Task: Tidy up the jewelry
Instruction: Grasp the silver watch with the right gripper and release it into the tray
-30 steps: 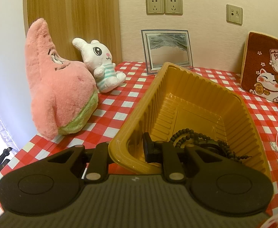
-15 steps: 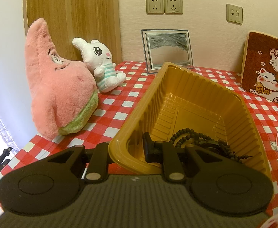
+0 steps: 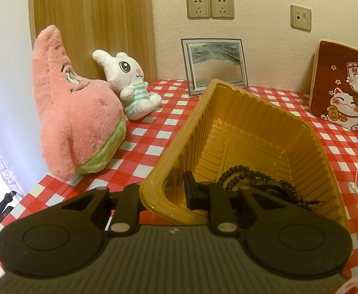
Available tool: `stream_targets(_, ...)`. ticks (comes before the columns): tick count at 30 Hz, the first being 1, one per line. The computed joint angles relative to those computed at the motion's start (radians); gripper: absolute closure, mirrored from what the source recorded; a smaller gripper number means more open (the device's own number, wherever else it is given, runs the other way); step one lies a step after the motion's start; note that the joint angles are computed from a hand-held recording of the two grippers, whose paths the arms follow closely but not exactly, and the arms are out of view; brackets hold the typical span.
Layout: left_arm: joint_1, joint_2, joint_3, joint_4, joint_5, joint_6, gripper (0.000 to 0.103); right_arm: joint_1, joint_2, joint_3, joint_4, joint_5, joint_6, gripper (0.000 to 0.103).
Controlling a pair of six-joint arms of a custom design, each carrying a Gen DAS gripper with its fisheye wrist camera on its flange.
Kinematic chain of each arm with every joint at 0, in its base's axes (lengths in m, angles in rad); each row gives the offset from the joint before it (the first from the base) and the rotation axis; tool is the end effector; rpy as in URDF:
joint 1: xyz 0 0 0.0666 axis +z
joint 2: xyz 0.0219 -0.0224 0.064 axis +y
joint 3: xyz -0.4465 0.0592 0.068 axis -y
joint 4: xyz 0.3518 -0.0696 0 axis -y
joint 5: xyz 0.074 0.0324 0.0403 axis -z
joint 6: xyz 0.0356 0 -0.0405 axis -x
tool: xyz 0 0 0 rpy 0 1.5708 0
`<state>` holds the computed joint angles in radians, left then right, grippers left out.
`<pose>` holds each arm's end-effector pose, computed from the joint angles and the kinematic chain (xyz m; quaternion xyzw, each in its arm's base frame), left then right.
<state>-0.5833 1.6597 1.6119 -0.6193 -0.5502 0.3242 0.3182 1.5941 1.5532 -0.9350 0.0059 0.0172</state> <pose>0.4795 -0.2946 0.4878 -0.0058 0.8739 0.0355 0.4848 0.4875 0.1599 0.4701 -0.1587 0.9428 0.0412 0.2902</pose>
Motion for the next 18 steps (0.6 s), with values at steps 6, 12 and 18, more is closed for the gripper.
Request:
stream_targets(6,-0.001,0.0,0.001,0.0,0.0,-0.003,0.086,0.003,-0.014,0.007,0.013,0.011,-0.043,0.094)
stream_targets(12,-0.001,0.001,0.004,-0.005,0.0,-0.003,0.086,0.021,-0.042,0.053,0.043,-0.019,-0.16,0.094)
stream_targets(18,0.0,0.003,0.007,-0.006,0.003,-0.004,0.086,0.079,-0.025,0.111,0.103,-0.112,-0.263,0.094)
